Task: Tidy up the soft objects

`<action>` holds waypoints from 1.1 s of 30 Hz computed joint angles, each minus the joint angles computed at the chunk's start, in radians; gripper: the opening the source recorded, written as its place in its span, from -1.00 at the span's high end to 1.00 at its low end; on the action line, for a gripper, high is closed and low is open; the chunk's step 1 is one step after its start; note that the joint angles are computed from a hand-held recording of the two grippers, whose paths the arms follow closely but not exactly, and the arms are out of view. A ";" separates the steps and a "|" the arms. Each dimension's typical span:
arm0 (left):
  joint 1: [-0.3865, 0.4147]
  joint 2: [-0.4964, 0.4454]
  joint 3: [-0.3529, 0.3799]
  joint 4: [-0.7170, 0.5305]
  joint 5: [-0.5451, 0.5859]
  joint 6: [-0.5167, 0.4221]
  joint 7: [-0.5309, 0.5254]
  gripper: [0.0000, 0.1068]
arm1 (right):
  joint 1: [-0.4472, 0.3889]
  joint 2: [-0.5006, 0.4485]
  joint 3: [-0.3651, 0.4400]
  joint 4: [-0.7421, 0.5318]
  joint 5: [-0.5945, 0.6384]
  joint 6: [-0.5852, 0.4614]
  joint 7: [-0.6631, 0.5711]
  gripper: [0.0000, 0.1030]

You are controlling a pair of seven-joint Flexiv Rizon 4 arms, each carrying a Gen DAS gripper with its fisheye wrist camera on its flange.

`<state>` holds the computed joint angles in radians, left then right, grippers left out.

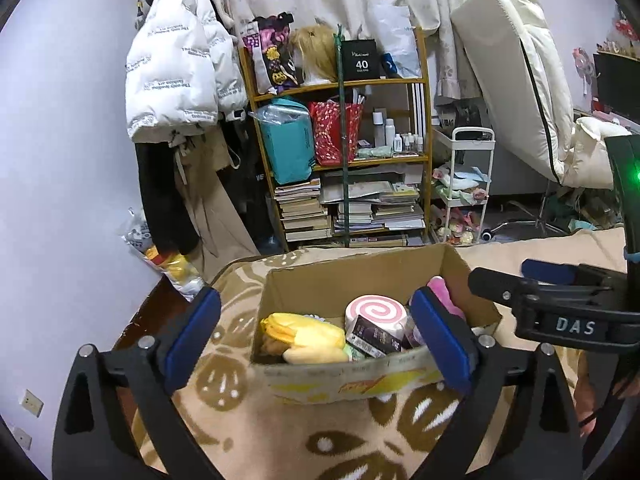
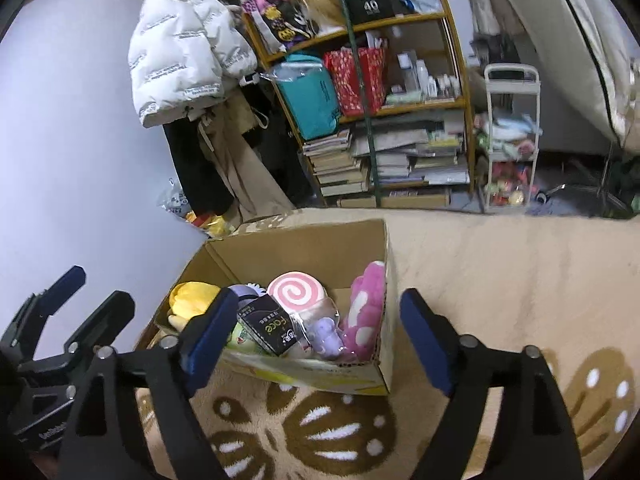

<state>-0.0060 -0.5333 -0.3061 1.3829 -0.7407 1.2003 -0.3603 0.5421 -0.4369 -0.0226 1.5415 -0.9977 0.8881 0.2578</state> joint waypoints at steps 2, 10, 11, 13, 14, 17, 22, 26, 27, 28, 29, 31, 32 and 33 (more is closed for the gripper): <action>0.010 0.032 0.007 0.029 -0.008 -0.005 -0.003 -0.79 | 0.024 0.022 0.000 0.007 -0.025 -0.059 -0.001 -1.00; 0.047 0.177 0.009 0.172 -0.189 0.023 0.141 -0.88 | 0.055 0.087 0.053 0.034 -0.084 -0.199 0.012 -1.00; 0.043 0.193 0.020 0.185 -0.207 0.023 0.161 -0.89 | 0.055 0.094 0.060 0.040 -0.088 -0.204 0.017 -1.00; 0.034 0.220 0.040 0.207 -0.243 0.023 0.202 -0.89 | 0.058 0.112 0.075 0.051 -0.097 -0.221 0.019 -1.00; 0.029 0.234 0.048 0.221 -0.270 0.032 0.227 -0.89 | 0.061 0.118 0.078 0.051 -0.108 -0.233 0.020 -1.00; 0.010 0.263 0.083 0.244 -0.321 0.033 0.263 -0.89 | 0.074 0.137 0.086 0.058 -0.166 -0.277 0.052 -1.00; -0.006 0.299 0.140 0.274 -0.355 0.023 0.276 -0.90 | 0.079 0.185 0.118 0.089 -0.236 -0.335 0.107 -1.00; 0.001 0.314 0.172 0.285 -0.375 -0.003 0.267 -0.91 | 0.091 0.193 0.147 0.081 -0.214 -0.416 0.078 -1.00; 0.002 0.314 0.178 0.287 -0.378 -0.003 0.268 -0.91 | 0.094 0.195 0.152 0.082 -0.212 -0.428 0.075 -1.00; 0.002 0.314 0.180 0.290 -0.384 0.001 0.274 -0.91 | 0.096 0.197 0.156 0.083 -0.210 -0.434 0.077 -1.00; 0.002 0.313 0.182 0.292 -0.391 0.008 0.284 -0.91 | 0.099 0.199 0.160 0.085 -0.207 -0.440 0.080 -1.00; 0.005 0.312 0.185 0.299 -0.400 0.012 0.301 -0.91 | 0.105 0.200 0.165 0.086 -0.206 -0.455 0.087 -1.00; 0.007 0.312 0.185 0.302 -0.409 0.014 0.309 -0.91 | 0.111 0.199 0.167 0.086 -0.210 -0.470 0.093 -1.00; 0.008 0.311 0.186 0.305 -0.419 0.019 0.314 -0.91 | 0.116 0.199 0.169 0.086 -0.213 -0.483 0.093 -1.00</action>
<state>0.0021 -0.2224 -0.1201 1.6875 -1.1596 1.2191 -0.0463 0.6586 -0.2377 0.1466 1.6278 -1.2112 0.4051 0.3512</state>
